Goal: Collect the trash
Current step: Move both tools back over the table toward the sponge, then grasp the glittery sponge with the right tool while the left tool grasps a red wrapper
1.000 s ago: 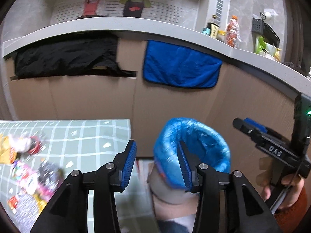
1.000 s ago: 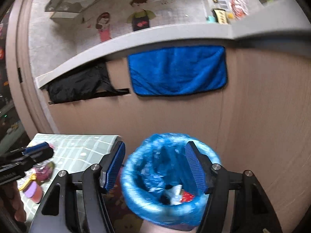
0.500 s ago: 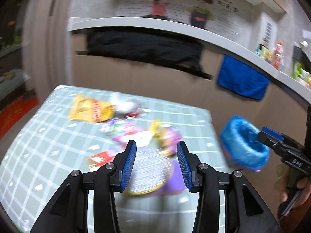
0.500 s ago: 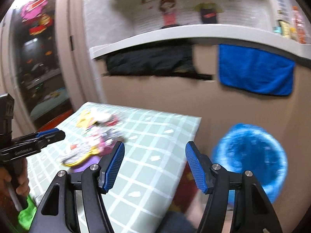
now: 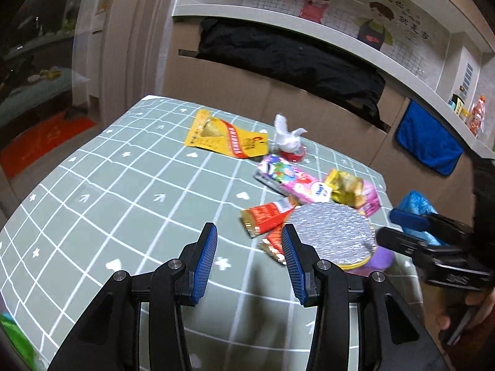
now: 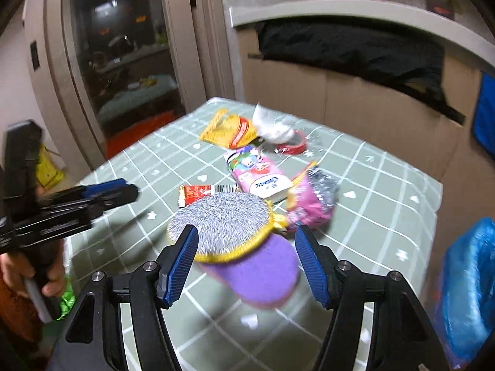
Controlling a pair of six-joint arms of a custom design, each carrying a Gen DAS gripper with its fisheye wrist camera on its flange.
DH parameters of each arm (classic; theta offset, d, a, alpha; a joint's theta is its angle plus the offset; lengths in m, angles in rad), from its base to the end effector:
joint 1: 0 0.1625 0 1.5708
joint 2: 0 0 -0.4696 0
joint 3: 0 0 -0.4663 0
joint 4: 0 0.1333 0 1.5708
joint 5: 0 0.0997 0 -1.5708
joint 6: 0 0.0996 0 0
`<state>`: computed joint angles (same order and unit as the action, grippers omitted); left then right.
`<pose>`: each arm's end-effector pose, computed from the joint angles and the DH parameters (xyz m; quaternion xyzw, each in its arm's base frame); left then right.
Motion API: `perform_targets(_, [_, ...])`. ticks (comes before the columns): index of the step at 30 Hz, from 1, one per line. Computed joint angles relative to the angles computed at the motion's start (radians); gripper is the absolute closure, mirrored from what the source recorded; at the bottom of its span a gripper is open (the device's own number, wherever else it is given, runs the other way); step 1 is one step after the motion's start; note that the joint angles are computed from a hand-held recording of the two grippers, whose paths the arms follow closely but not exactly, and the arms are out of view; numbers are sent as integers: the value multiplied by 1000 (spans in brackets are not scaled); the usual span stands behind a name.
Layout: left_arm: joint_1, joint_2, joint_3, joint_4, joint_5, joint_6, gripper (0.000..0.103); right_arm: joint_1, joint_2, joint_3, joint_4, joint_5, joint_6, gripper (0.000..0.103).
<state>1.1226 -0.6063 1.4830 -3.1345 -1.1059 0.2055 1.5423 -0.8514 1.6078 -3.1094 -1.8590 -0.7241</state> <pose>-0.1940 -0.8141 0.0661 0.2207 0.8927 -0.3516 0.1756 0.0825 -0.7893 0.1982 0.2604 -0.8788 0.3021 0.2621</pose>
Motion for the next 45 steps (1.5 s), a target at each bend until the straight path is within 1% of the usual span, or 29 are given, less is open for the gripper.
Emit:
perform_targets(2, [11,-4,2,-3,8,2,58,-2,31,-45,57,-5,38,41])
perform_targets(5, [27,-7,-6,12,3,-15,58,-3,66,-91,113,-12,68,40])
perform_targets(8, [38,-10,-9,15,6,-28,58,0,90,-114,101,-10,73,40])
perform_targets(9, [41,-13,-9,18,1,-33,58,3,95,-119,106,-12,71,43])
perform_targets(11, [47,-18,-8,29,-13,-44,58,8,96,-118,111,-12,52,52])
perform_targets(12, [47,-20,-5,30,-13,-48,58,12,97,-119,113,-16,43,61])
perform_targets(14, [47,-19,-6,35,-14,-56,58,20,92,-102,85,-21,7,72])
perform_targets(15, [47,-18,-7,39,-16,-59,58,23,84,-91,78,-16,-3,81])
perform_targets(17, [45,-18,-4,46,-26,-64,58,23,61,-65,76,13,-3,87])
perform_targets(19, [43,-17,-2,51,-33,-62,58,16,25,-28,56,64,18,91])
perform_targets(22, [37,-11,-4,61,-35,-62,58,10,-19,18,8,96,30,92])
perform_targets(24, [33,-7,-8,76,-44,-67,58,8,-43,43,-30,103,30,92])
perform_targets(26, [28,-4,-12,98,-61,-67,58,5,-71,70,-80,92,27,92])
perform_targets(30, [14,8,-26,168,-98,-60,58,-5,-120,127,-229,51,12,92])
perform_targets(33, [5,23,-49,201,-101,-57,58,-19,-151,161,-315,26,2,92])
perform_targets(35, [-3,43,-80,209,-69,-32,58,-27,-165,176,-360,7,-10,92])
perform_targets(38, [-10,93,-161,229,22,9,58,-39,-172,193,-397,-15,-42,92])
perform_targets(39, [-10,110,-186,237,51,16,58,-43,-170,196,-404,-24,-55,92])
perform_targets(41, [-9,146,-247,269,95,22,58,-54,-175,206,-384,-21,-52,92])
perform_targets(43, [-6,174,-293,304,115,15,58,-63,-168,209,-362,-11,-44,92])
perform_targets(45, [0,194,-329,345,104,11,58,-70,-159,207,-337,-6,-44,92])
